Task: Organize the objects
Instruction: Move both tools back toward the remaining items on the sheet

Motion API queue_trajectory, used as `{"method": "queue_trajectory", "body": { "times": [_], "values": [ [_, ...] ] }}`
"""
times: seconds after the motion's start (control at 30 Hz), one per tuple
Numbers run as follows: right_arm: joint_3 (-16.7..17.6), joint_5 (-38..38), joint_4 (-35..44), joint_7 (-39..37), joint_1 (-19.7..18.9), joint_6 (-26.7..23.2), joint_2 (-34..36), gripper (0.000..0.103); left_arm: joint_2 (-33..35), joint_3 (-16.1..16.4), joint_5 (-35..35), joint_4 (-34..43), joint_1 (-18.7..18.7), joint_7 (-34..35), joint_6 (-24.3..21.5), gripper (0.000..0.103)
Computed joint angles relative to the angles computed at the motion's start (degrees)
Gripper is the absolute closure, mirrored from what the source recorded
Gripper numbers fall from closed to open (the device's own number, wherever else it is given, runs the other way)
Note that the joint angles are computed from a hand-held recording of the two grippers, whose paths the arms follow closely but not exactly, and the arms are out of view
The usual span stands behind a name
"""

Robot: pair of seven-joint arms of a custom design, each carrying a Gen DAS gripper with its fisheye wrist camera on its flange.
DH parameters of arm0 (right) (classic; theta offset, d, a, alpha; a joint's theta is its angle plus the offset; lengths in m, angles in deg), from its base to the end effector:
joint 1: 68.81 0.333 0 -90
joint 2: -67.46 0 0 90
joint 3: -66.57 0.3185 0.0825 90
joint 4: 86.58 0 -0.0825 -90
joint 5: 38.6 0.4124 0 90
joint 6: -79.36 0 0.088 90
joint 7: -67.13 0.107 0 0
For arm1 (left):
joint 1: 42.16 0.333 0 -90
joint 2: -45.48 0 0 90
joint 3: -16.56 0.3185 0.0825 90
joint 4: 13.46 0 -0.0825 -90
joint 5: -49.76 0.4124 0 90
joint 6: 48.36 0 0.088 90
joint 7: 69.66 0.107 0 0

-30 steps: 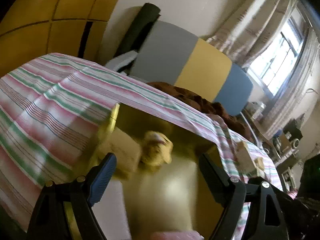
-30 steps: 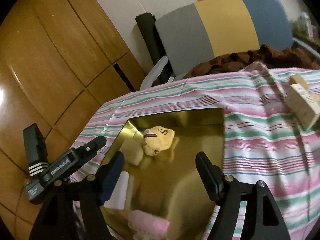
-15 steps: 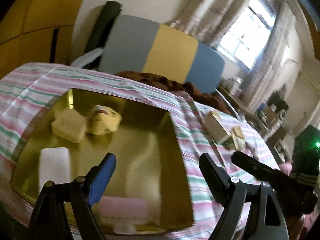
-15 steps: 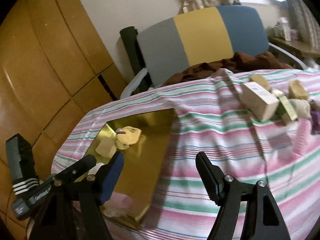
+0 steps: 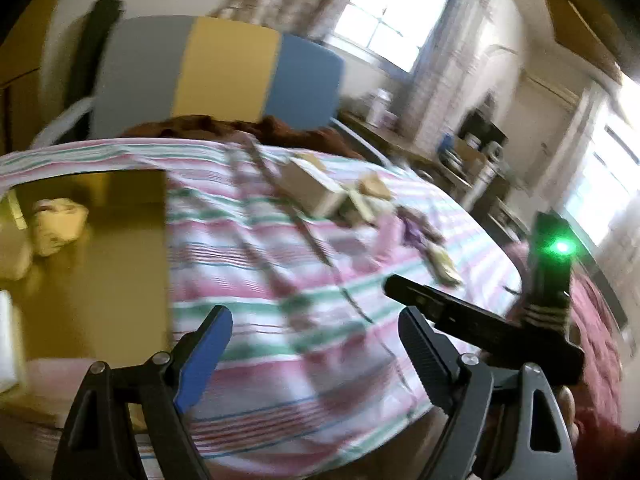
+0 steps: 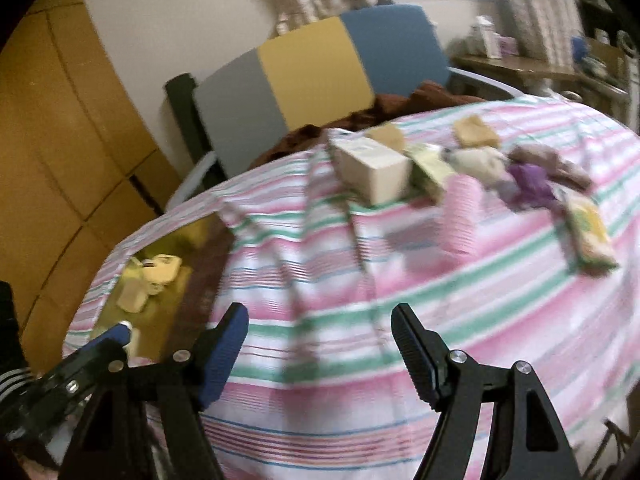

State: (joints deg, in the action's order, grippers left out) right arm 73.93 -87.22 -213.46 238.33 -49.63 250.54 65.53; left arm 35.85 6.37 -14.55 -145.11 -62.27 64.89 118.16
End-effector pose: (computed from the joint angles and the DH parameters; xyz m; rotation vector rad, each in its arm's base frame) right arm 0.4963 0.3076 0.4550 -1.4967 1.7616 -0.4121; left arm 0.4935 -0.2282 0.4685 -1.5867 2.1744 -1.3075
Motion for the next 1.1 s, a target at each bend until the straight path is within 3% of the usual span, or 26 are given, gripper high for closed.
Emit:
{"method": "queue_trajectory", "body": {
  "times": [0.2,0.33,0.5,0.73,0.77,0.87,1.03,1.1],
  "values": [
    [-0.1,-6.2,-5.3,6.5,-3.5,-3.4,-4.0,0.028,3.5,-2.0,5.9,2.1,0.0,-4.5,-3.9,0.016],
    [-0.1,-9.2,-6.5,8.0,-6.1,-10.9,-5.9,0.028,5.9,-3.1,10.1,3.7,0.4,-8.4,-5.2,0.016],
    [-2.0,-13.3,-5.0,10.2,-9.5,-16.3,-5.3,0.028,7.6,-4.1,13.3,5.1,0.7,-11.0,-5.6,0.016],
    [-5.9,-10.5,-2.4,8.8,-12.3,-10.1,-0.6,0.028,10.3,-5.2,17.9,7.7,0.8,-14.0,-5.3,0.016],
    [-6.1,-10.5,-1.7,7.6,-12.4,-9.5,0.2,0.031,10.7,-5.4,18.6,8.1,0.8,-14.5,-5.3,0.016],
    [-6.1,-8.5,-0.1,3.3,-11.5,-11.1,2.0,0.055,12.3,-5.8,21.6,9.8,0.9,-16.6,-5.3,0.016],
    [-7.8,-22.3,-0.1,20.6,-11.2,-6.9,3.0,0.055,16.0,-6.4,28.4,13.3,0.8,-21.9,-5.4,0.016],
    [-7.6,-24.1,0.0,21.8,-10.8,-8.1,3.0,0.055,17.6,-6.6,30.7,15.0,0.7,-23.8,-5.1,0.016]
  ]
}}
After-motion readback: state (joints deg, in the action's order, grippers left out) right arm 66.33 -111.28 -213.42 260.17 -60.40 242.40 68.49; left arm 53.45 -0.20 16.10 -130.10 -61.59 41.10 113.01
